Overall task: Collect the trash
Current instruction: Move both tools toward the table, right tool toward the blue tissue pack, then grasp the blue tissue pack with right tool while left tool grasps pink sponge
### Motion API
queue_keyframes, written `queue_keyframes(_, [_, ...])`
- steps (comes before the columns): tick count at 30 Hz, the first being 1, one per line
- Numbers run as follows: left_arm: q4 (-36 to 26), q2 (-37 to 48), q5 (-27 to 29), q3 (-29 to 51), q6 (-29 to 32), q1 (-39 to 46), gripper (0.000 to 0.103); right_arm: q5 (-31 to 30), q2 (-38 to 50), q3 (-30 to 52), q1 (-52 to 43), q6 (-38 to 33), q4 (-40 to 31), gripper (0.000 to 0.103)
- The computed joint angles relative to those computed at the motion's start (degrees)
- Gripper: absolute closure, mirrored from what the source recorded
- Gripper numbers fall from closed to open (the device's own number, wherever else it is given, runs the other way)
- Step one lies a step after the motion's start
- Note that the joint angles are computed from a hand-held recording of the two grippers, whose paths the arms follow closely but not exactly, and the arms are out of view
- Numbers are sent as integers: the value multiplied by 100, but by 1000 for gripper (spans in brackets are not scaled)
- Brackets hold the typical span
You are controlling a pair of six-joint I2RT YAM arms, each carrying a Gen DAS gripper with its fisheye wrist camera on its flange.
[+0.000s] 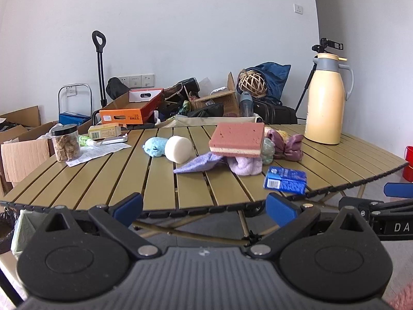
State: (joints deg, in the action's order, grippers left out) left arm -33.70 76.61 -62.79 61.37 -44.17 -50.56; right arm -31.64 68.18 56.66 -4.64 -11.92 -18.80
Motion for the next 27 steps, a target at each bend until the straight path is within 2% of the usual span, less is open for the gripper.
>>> queue_keyframes(5, [926, 98, 362, -39, 784, 650, 0, 266, 580, 248, 347, 298, 511, 0])
queue_keyframes(12, [1832, 350, 882, 140, 1474, 1423, 0, 566, 1449, 711, 723, 691, 1150, 0])
queue_keyframes(20, [2224, 861, 1482, 587, 1662, 2115, 0, 1068, 2312, 1221, 1223, 775, 1490, 0])
queue_keyframes(27, [2477, 1145, 1743, 830, 1861, 2498, 0, 1401, 2977, 1400, 1538, 1000, 2002, 0])
